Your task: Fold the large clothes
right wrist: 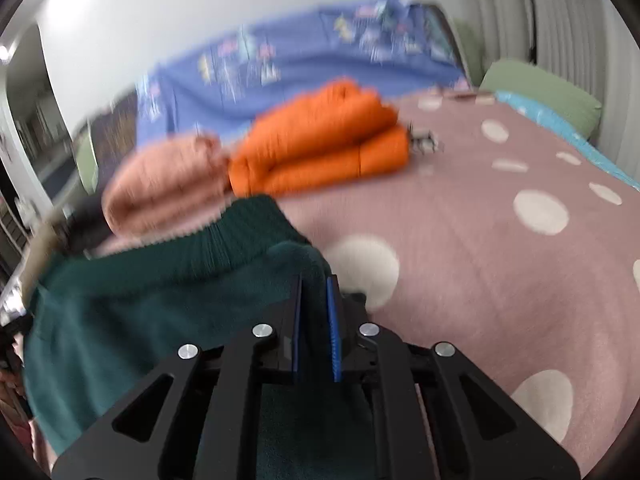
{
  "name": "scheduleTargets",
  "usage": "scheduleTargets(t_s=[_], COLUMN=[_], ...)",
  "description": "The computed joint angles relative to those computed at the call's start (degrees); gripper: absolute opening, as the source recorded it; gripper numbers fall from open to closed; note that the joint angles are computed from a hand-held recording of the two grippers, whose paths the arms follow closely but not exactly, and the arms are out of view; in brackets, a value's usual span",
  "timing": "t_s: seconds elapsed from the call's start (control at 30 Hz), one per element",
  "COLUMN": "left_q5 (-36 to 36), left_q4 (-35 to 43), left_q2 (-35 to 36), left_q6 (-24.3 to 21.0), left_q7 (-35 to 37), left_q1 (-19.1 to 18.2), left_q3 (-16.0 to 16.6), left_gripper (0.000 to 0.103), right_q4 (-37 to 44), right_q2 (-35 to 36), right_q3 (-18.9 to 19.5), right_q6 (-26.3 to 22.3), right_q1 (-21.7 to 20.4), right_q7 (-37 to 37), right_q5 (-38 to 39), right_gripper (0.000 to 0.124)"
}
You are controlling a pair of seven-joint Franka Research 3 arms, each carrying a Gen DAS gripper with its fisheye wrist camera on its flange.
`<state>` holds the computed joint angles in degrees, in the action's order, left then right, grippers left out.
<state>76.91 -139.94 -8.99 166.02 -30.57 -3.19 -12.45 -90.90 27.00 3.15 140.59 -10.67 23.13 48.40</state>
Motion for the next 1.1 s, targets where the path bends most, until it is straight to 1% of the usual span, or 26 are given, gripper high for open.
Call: scheduleTargets(t_s=[0.03, 0.07, 0.1, 0.13, 0.2, 0.23, 0.27, 0.3, 0.37, 0.4, 0.47, 0.5, 0.53, 0.6, 0.63, 0.67, 0.7, 0.73, 0.77, 0.8, 0.83, 0.87, 0.9, 0.97, 1.0, 1.1], left_q5=[-2.85, -4.98, -7.66, -10.67, -15.72, -17.64, -18.02, -17.38, -13.48, -11.91, -8.67, -8.33, -9.64, -11.86, -13.32, -13.94, -14.39, -16.04, -16.48, -16.33, -16.87, -16.52, -15.83, -15.72, -16.21, -18.85], left_q4=[-0.12, -0.13, 0.12, -0.51, -0.96, -1.27, -1.70, -1.88, -0.56, 0.82, 6.05, 8.08, 11.98, 16.95, 19.26, 20.25, 21.84, 22.49, 22.69, 22.11, 20.77, 19.96, 19.87, 20.61, 20.96, 21.79], left_q2=[0.19, -0.05, -0.08, -1.17, -3.33, -5.21, -7.02, -8.72, -10.60, -10.43, -6.63, -4.76, -1.05, 4.23, 7.02, 8.68, 10.94, 12.74, 14.19, 15.82, 16.09, 15.81, 15.44, 15.96, 16.13, 17.05], left_q6=[-0.50, -1.23, -2.43, -4.07, -8.19, -10.92, -12.55, -13.75, -14.22, -14.13, -10.90, -10.89, -11.81, -13.01, -13.32, -13.07, -13.55, -16.27, -18.81, -18.16, -14.31, -12.05, -12.28, -14.34, -15.31, -15.06], left_q7=[2.30, 4.15, 6.61, 9.17, 12.76, 13.56, 13.20, 12.11, 9.03, 8.12, 8.61, 9.60, 13.88, 19.51, 21.83, 22.70, 23.47, 25.70, 27.18, 27.84, 26.52, 24.46, 23.62, 24.41, 25.31, 28.15], left_q1=[-0.38, -0.69, -1.04, -1.53, -2.31, -2.73, -2.74, -2.54, -1.55, -1.26, -1.09, -1.46, -2.41, -4.39, -5.27, -5.96, -6.67, -7.43, -8.92, -8.41, -7.86, -8.38, -9.01, -10.13, -10.52, -10.67], left_q3=[0.18, 0.15, 0.08, -0.06, -0.92, -1.72, -2.61, -3.69, -5.81, -6.49, -6.66, -6.62, -6.51, -5.57, -4.96, -4.26, -3.61, -3.03, -1.69, -1.23, -0.32, 1.12, 1.67, 1.96, 2.01, 2.46], left_gripper=[0.031, 0.032, 0.036, 0.039, 0.041, 0.038, 0.037, 0.036, 0.036, 0.036, 0.036, 0.039, 0.045, 0.049, 0.049, 0.049, 0.051, 0.056, 0.057, 0.058, 0.058, 0.058, 0.058, 0.059, 0.059, 0.059], right_q4=[-2.43, -5.33, -7.51, -8.00, -7.52, -7.21, -7.37, -7.76, -8.89, -9.22, -9.70, -10.79, -11.64, -12.67, -13.26, -13.78, -13.80, -13.30, -11.57, -8.71, -6.15, -4.36, -4.30, -6.68, -7.21, -5.55], right_q2=[-0.74, -2.05, -3.44, -3.93, -4.91, -5.45, -6.37, -7.30, -9.74, -10.86, -12.96, -14.27, -15.36, -16.43, -16.41, -16.06, -14.45, -12.31, -8.84, -4.87, -2.81, -2.02, -2.19, -3.26, -3.58, -2.34], right_q3=[0.02, 1.05, 1.34, 1.53, 1.46, 1.25, 1.07, 0.91, 0.71, 0.52, 0.08, -0.26, -0.55, -0.91, -1.11, -1.31, -1.35, -1.71, -2.07, -1.06, -1.12, -0.71, -0.22, 0.87, 1.13, 1.31], right_q6=[4.25, 9.29, 12.94, 13.49, 10.19, 7.88, 6.25, 5.34, 3.01, 1.02, -4.52, -5.88, -7.21, -9.14, -8.03, -5.52, -0.25, 4.32, 5.70, 3.89, 0.41, -2.35, -2.44, 1.66, 2.62, 1.34], right_q1=[0.74, 0.80, 1.19, 1.13, -0.30, -1.08, -1.60, -1.79, -1.86, -1.64, -0.26, 0.67, 1.71, 3.86, 5.12, 6.41, 8.23, 9.91, 10.73, 9.55, 8.68, 7.48, 6.99, 7.09, 7.11, 6.71], right_q7=[-2.57, -5.10, -7.24, -7.90, -7.84, -7.43, -7.58, -8.32, -10.42, -11.13, -10.51, -10.36, -10.27, -12.09, -13.27, -13.86, -13.74, -12.73, -11.05, -9.34, -7.58, -5.58, -5.53, -8.22, -8.69, -7.34], right_q5=[1.76, 3.00, 3.86, 4.49, 6.52, 7.72, 9.05, 10.43, 13.84, 15.19, 15.15, 14.89, 14.41, 13.95, 13.75, 13.33, 11.81, 9.69, 6.65, 4.27, 4.14, 3.88, 3.68, 4.22, 4.20, 3.27], right_gripper=[0.022, 0.028, 0.034, 0.036, 0.037, 0.037, 0.037, 0.037, 0.037, 0.037, 0.040, 0.045, 0.050, 0.050, 0.050, 0.050, 0.050, 0.051, 0.051, 0.052, 0.052, 0.052, 0.052, 0.052, 0.052, 0.053])
